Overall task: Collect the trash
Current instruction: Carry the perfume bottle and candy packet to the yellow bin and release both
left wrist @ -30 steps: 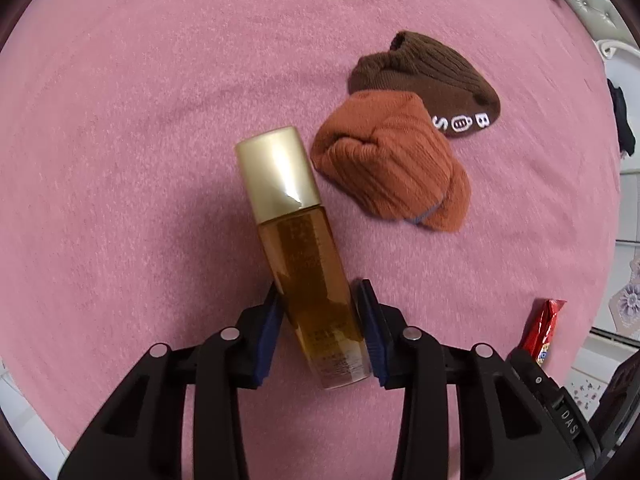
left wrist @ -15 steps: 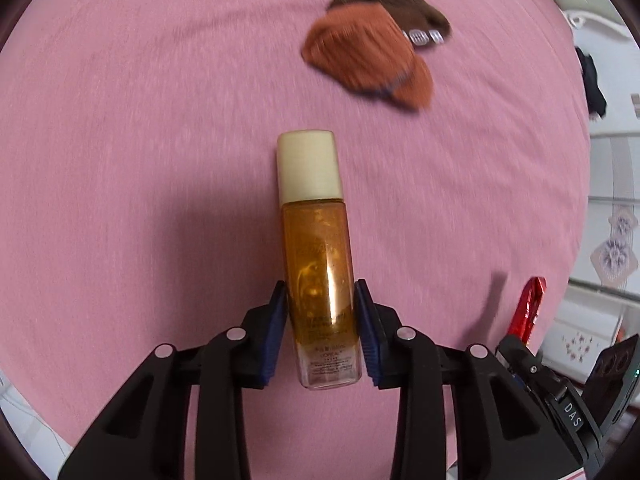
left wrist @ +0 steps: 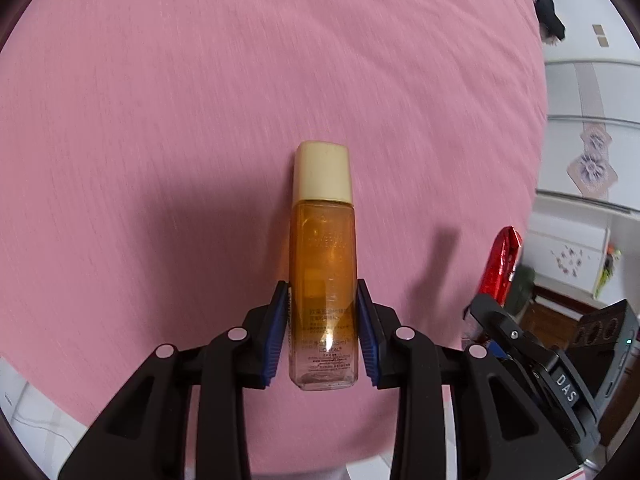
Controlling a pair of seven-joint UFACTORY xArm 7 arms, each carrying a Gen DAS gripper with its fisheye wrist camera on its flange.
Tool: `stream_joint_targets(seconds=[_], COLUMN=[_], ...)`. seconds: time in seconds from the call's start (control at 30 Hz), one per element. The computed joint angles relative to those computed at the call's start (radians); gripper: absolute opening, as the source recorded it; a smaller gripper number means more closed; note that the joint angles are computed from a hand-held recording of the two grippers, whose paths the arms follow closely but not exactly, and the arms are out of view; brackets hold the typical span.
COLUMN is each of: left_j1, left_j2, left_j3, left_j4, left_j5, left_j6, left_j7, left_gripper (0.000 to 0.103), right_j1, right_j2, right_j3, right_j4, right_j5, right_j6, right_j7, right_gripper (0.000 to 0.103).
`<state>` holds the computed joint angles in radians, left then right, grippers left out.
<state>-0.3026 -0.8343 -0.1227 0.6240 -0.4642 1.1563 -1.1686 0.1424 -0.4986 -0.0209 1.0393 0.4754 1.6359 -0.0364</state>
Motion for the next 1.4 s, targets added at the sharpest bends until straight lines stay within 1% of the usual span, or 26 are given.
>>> stream_joint_targets(seconds=[0.03, 0.1, 0.23, 0.3, 0.37, 0.5, 0.67, 0.73, 0.83, 1.0, 1.03, 1.1, 1.13, 1.17, 1.2, 1.27, 1.3, 1.4], left_j1=[-0.019, -0.043, -0.11, -0.138, -0.164, -0.199, -0.226, -0.233, -0.24, -0.253, -0.258, -0.266, -0.294, -0.282, -0.285, -0.3, -0.301, -0.322], left_j2=[-0.001, -0.025, 0.02, 0.051, 0.12, 0.179, 0.357, 0.458, 0.601, 0.8, 0.862, 0.929, 0.986, 1.001, 1.028, 1.112, 1.118, 1.225], left_j3=[-0.016, -0.02, -0.057, -0.068, -0.074, -0.087, -0.116, -0.129, -0.145, -0.163, -0.167, -0.167, -0.147, -0.169, -0.169, -0.167, -0.167, -0.164], left_j4=[-0.002, -0.032, -0.025, -0.013, 0.017, 0.061, 0.205, 0.282, 0.41, 0.626, 0.698, 0.789, 0.86, 0.889, 0.923, 1.032, 1.045, 1.188], left_j5=[-0.032, -0.066, -0.144, -0.159, -0.17, -0.178, -0.157, -0.153, -0.115, -0.025, 0.004, 0.04, 0.069, 0.086, 0.094, 0.123, 0.123, 0.149], left_j6=[-0.019, -0.04, -0.116, -0.145, -0.184, -0.226, -0.301, -0.351, -0.394, -0.403, -0.398, -0.371, -0.363, -0.34, -0.331, -0.298, -0.284, -0.225], left_j7=[-0.012, -0.018, -0.036, -0.036, -0.017, -0.026, -0.02, -0.025, -0.042, -0.082, -0.088, -0.091, -0.091, -0.1, -0.093, -0.086, -0.075, -0.048], left_gripper=[0.033, 0.033, 0.033, 0.033, 0.033, 0.033, 0.033, 0.033, 0.033, 0.033, 0.033, 0.033, 0.033, 0.033, 0.033, 0.033, 0.033, 0.033], right_j1=[-0.008, -0.029, -0.071, -0.095, -0.117, -0.159, -0.209, -0.227, -0.262, -0.323, -0.336, -0.366, -0.382, -0.397, -0.414, -0.445, -0.462, -0.516], right_j2=[-0.024, -0.078, -0.159, -0.188, -0.208, -0.212, -0.17, -0.129, -0.049, 0.112, 0.15, 0.222, 0.255, 0.278, 0.31, 0.363, 0.389, 0.467], right_j3=[-0.01, -0.034, -0.072, -0.095, -0.122, -0.167, -0.234, -0.268, -0.32, -0.382, -0.395, -0.416, -0.424, -0.426, -0.43, -0.431, -0.429, -0.422], right_j4=[-0.013, -0.037, -0.066, -0.071, -0.069, -0.051, -0.006, 0.032, 0.104, 0.238, 0.27, 0.334, 0.361, 0.38, 0.407, 0.45, 0.472, 0.536], right_j5=[-0.002, -0.013, -0.034, -0.048, -0.063, -0.083, -0.09, -0.096, -0.099, -0.085, -0.076, -0.054, -0.04, -0.032, -0.025, -0.013, -0.006, 0.02], right_j6=[0.011, 0.036, 0.064, 0.079, 0.093, 0.101, 0.108, 0.119, 0.141, 0.159, 0.162, 0.172, 0.18, 0.182, 0.184, 0.19, 0.19, 0.195], right_j7=[0.006, 0.013, 0.028, 0.034, 0.031, 0.012, -0.029, -0.065, -0.135, -0.247, -0.267, -0.299, -0.311, -0.321, -0.336, -0.366, -0.376, -0.399], right_gripper=[0.038, 0.038, 0.038, 0.038, 0.038, 0.038, 0.038, 0.038, 0.038, 0.038, 0.038, 0.039, 0.039, 0.039, 0.039, 0.039, 0.039, 0.039])
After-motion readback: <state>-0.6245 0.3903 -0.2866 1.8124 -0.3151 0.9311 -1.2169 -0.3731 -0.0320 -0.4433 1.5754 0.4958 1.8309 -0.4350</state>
